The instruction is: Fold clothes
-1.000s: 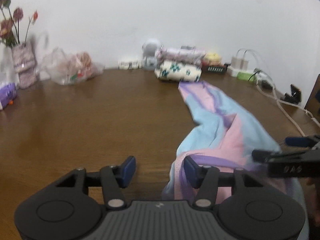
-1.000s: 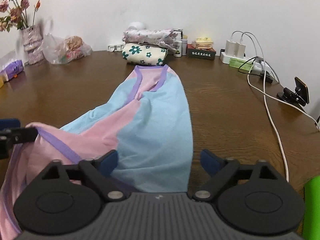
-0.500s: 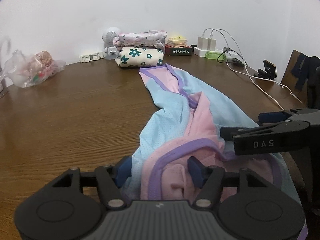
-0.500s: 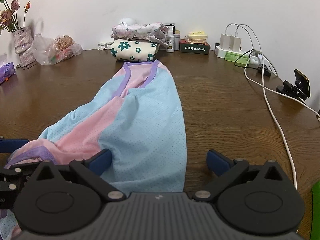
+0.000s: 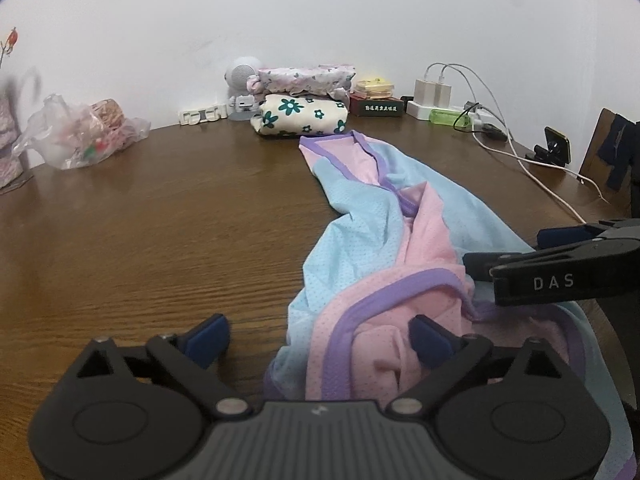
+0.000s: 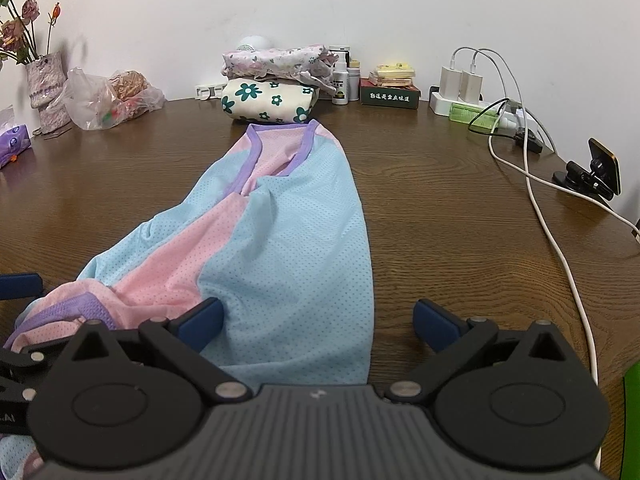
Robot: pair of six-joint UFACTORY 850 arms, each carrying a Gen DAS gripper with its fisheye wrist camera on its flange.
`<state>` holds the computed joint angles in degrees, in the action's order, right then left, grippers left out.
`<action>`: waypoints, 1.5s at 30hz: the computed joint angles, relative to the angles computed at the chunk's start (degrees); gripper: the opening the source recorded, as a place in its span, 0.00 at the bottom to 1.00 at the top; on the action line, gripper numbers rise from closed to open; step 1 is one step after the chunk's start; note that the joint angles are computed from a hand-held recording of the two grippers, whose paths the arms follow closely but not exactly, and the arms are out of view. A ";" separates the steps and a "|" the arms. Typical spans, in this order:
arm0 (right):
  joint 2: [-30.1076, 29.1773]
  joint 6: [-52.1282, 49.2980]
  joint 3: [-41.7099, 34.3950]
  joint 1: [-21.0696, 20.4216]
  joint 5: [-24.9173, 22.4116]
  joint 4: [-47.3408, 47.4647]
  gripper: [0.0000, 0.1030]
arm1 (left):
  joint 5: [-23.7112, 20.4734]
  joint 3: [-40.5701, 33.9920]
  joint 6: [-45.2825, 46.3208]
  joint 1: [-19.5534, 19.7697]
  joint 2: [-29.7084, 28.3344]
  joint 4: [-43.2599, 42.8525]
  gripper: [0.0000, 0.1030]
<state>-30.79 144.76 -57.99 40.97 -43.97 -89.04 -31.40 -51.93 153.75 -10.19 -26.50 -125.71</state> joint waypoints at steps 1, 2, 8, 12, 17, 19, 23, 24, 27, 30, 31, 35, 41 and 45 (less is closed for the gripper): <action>0.00 0.03 0.01 0.00 0.00 -0.05 0.99 | 0.06 -0.01 0.00 -0.04 -0.01 -0.03 0.97; -0.02 0.00 -0.02 -0.01 0.00 0.01 0.99 | 0.12 -0.02 0.05 -0.08 -0.01 -0.09 0.97; -0.03 -0.06 -0.06 0.01 -0.01 0.09 0.99 | 0.10 0.05 0.04 -0.11 0.02 -0.09 0.98; -0.01 -0.05 -0.03 0.00 0.00 0.06 0.99 | 0.22 0.15 0.10 -0.18 0.13 -0.29 0.98; -0.02 -0.06 -0.06 0.00 0.00 0.11 0.99 | -0.12 0.29 -0.93 0.08 0.31 0.28 0.95; -0.02 -0.07 -0.06 0.01 -0.01 0.09 0.99 | 0.34 0.71 -2.77 0.57 0.99 1.79 0.93; -0.02 -0.07 -0.07 0.01 -0.01 0.10 0.99 | -3.35 1.86 -13.71 4.27 2.99 13.07 0.92; -0.02 -0.07 -0.07 0.01 -0.01 0.10 0.99 | -4.81 2.28 -15.42 5.42 3.52 15.19 0.92; -0.14 -0.17 -0.26 0.02 -0.12 0.45 0.99 | -6.71 4.74 -11.48 8.66 5.86 13.62 0.92; -0.38 -0.34 -0.58 0.08 -0.37 1.01 0.99 | -7.07 5.58 -10.50 11.27 6.60 13.24 0.92; -0.44 -0.37 -0.66 0.10 -0.43 1.15 0.99 | -6.97 5.40 -11.57 11.83 6.50 13.83 0.92; 2.89 -5.36 0.54 -1.63 6.54 2.45 1.00 | -7.99 6.12 -11.92 14.20 7.08 12.02 0.92; 6.13 3.15 2.52 3.35 -0.74 -18.25 1.00 | -10.96 4.93 -17.85 20.32 6.26 11.92 0.92; 5.76 23.11 1.07 1.86 8.60 -39.71 1.00 | -7.85 3.74 -19.91 21.47 5.88 10.04 0.92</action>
